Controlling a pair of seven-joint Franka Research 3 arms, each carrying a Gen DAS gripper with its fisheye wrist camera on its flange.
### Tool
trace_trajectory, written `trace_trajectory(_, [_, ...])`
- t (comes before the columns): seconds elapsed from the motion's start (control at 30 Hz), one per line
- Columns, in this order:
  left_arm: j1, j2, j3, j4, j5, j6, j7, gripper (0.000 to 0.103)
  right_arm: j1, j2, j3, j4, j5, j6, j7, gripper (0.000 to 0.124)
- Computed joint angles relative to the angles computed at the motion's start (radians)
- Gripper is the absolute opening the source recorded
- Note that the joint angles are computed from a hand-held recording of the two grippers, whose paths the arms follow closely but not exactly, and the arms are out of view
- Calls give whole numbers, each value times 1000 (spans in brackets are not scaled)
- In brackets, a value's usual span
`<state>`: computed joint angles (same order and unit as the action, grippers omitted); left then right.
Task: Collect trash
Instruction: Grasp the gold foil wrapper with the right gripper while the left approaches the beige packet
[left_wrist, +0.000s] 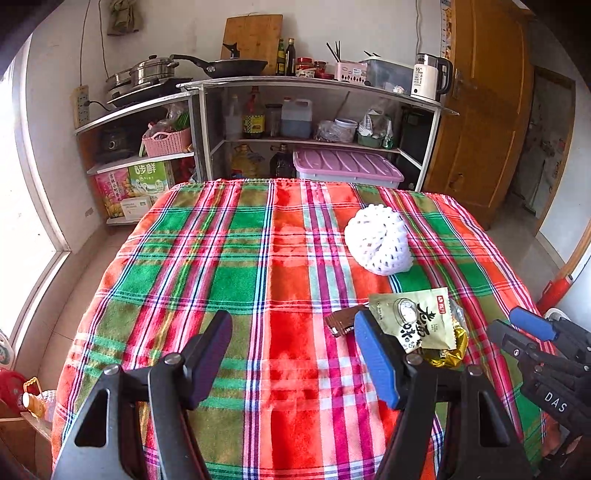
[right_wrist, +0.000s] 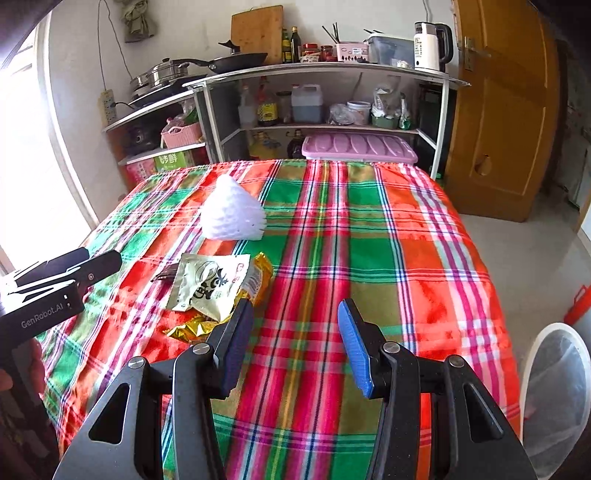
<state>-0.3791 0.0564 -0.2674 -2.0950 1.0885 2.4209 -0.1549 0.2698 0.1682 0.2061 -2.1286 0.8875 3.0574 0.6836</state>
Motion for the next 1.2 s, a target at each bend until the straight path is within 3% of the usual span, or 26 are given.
trace_trajectory(0.2, [8, 8, 7, -2, 3, 27, 2, 72, 5, 40, 3, 41, -13, -67, 6, 49])
trace_trajectory(0.5, [12, 18, 16, -1, -1, 55, 5, 72, 65, 105, -53, 77, -263, -94, 201, 49])
trace_trajectory(0.6, [15, 21, 18, 1, -3, 70, 13, 72, 60, 101, -48, 60, -310, -68, 227, 33])
trace_trajectory(0.8, [16, 28, 22, 6, -7, 93, 15, 73, 6, 83, 1, 43, -274, -70, 180, 20])
trace_trajectory(0.87, [18, 30, 25, 2, -7, 115, 12, 73, 8, 76, -3, 33, -273, -58, 180, 8])
trace_trajectory(1.2, [14, 57, 28, 13, -4, 180, 46, 79, -42, 34, 28, -3, -159, -4, 96, 7])
